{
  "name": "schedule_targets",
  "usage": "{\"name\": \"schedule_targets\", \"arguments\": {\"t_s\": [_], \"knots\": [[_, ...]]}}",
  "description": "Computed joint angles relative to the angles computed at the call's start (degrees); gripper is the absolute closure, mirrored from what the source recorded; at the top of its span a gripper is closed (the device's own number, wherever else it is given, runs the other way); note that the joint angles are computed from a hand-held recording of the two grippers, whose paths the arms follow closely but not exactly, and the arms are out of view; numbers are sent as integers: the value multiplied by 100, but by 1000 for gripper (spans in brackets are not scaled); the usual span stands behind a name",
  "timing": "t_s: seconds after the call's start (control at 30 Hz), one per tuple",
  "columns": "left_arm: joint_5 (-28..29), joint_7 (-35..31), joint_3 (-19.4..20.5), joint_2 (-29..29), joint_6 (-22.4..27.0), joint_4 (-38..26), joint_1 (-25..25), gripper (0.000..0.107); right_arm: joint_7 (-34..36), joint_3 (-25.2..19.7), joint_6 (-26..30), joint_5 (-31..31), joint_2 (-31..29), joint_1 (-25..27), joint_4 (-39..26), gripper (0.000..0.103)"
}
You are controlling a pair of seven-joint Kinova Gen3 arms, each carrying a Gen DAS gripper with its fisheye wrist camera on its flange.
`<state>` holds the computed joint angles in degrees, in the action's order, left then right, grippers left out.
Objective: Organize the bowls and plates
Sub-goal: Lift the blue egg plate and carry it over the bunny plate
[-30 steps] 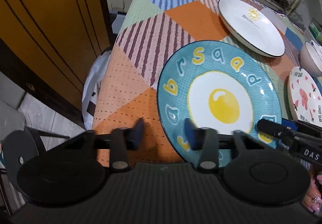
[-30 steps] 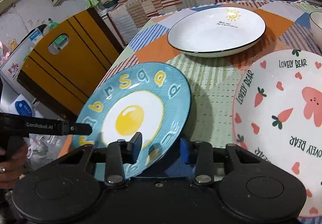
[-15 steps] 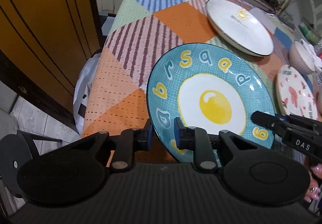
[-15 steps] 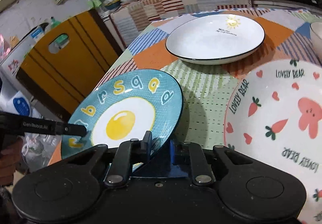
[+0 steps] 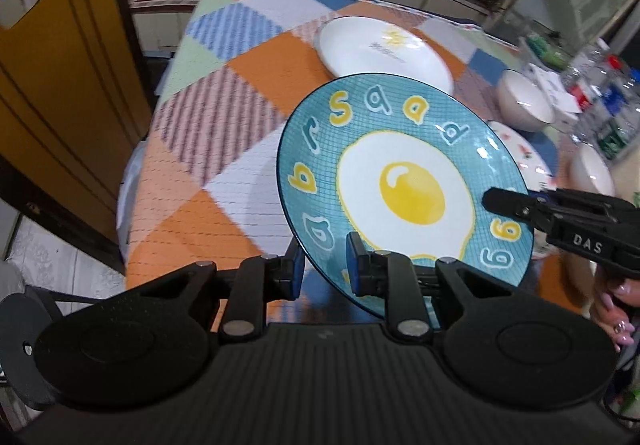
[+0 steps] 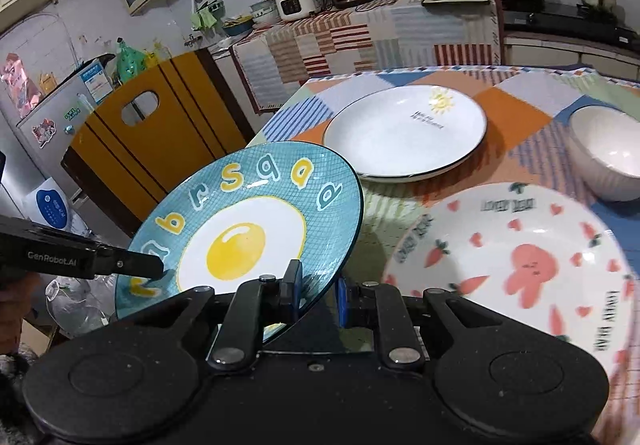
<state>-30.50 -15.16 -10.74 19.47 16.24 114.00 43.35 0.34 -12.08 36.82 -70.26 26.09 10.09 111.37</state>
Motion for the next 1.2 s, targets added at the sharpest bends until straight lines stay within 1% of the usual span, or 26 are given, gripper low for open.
{"name": "schedule_targets", "arguments": {"t_s": [0.03, 0.07, 0.13, 0.17, 0.23, 0.33, 0.53, 0.67, 0.8, 0.9, 0.97, 1.07, 1.2], "knots": [[93, -96, 144, -33, 153, -111, -70, 88, -53, 39, 81, 51, -61, 56, -18, 81], [93, -101, 215, -53, 343, -244, -33, 87, -44, 99, 153, 58, -105, 73, -29, 81], [-52, 53, 259, -14, 617, -486, 107, 87, 237, 92, 299, 2, -215, 291, 13, 81], [-66, 58, 361, 0, 687, -581, 70, 87, 394, 131, 420, -38, -243, 393, 22, 81], [30, -91, 628, 63, 681, -730, -150, 87, 488, 275, 608, -19, -283, 493, -2, 80], [289, -473, 926, 267, 677, -1019, -395, 86, 497, 476, 720, 61, -332, 578, -53, 80], [1151, -1550, 1407, 792, 946, -1794, -829, 85, 113, 694, 679, 447, -290, 684, -214, 80], [1695, -2111, 1566, 1134, 1075, -2236, -998, 85, -195, 698, 547, 710, -205, 754, -340, 80], [2136, -2589, 1625, 1434, 1211, -2613, -1122, 85, -387, 621, 421, 921, -79, 883, -468, 80], [2458, -3073, 1799, 1626, 1267, -2796, -1308, 83, -343, 488, 265, 931, 36, 1012, -496, 81], [2723, -3312, 1894, 1725, 1255, -2838, -1442, 83, -441, 462, 259, 1056, 150, 1044, -589, 81], [2959, -3458, 1832, 1856, 1351, -2954, -1431, 83, -628, 390, 146, 1265, 267, 1024, -676, 81], [3103, -3609, 1773, 1945, 1444, -3064, -1414, 83, -908, 276, 73, 1482, 335, 1064, -730, 81]]}}
